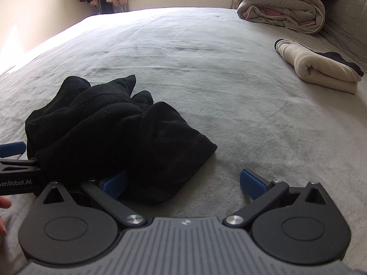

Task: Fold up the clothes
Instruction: 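Move the left gripper onto the black garment and close on its fabric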

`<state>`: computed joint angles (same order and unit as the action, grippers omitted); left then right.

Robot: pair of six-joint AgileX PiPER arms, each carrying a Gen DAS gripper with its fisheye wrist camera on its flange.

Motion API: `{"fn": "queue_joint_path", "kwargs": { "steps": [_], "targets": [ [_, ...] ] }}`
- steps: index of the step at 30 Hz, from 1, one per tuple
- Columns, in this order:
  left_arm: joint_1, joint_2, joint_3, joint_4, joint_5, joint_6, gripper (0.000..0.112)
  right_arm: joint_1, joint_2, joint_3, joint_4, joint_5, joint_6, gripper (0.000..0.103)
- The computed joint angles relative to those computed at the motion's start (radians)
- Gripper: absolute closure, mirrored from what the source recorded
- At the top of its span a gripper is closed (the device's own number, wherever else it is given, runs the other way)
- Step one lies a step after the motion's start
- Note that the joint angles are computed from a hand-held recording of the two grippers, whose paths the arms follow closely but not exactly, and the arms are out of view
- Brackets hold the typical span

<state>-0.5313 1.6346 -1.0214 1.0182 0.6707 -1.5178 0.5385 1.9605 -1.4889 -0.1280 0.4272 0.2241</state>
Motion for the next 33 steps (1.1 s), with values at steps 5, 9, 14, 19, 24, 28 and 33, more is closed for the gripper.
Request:
{"fn": "queue_joint_path", "kwargs": {
  "steps": [5,9,14,19,24,28,33],
  "targets": [
    [0.014,-0.026,0.008,-0.046,-0.021,0.054,0.01,-0.016,0.002,-0.01,0.063,0.011,-0.088,0.0],
    [0.032,-0.071,0.039,-0.056,-0.08,0.05,0.011,-0.02,-0.004,-0.022,0.09,0.034,-0.14,0.0],
    [0.043,-0.124,0.086,0.019,-0.16,-0.052,0.021,-0.029,-0.031,-0.008,0.166,0.024,-0.217,0.0],
    [0.091,-0.171,0.125,0.015,-0.295,-0.078,0.045,-0.045,-0.074,0.015,0.321,-0.008,-0.36,0.003],
    [0.12,-0.205,0.157,0.074,-0.387,-0.152,0.058,-0.065,-0.12,0.044,0.5,-0.029,-0.513,0.013],
    [0.136,-0.243,0.185,0.163,-0.429,-0.257,0.058,-0.069,-0.14,0.062,0.529,-0.047,-0.539,0.013],
    [0.167,-0.299,0.232,0.266,-0.481,-0.387,0.058,-0.07,-0.123,0.034,0.41,-0.035,-0.403,0.013]
  ]
}}
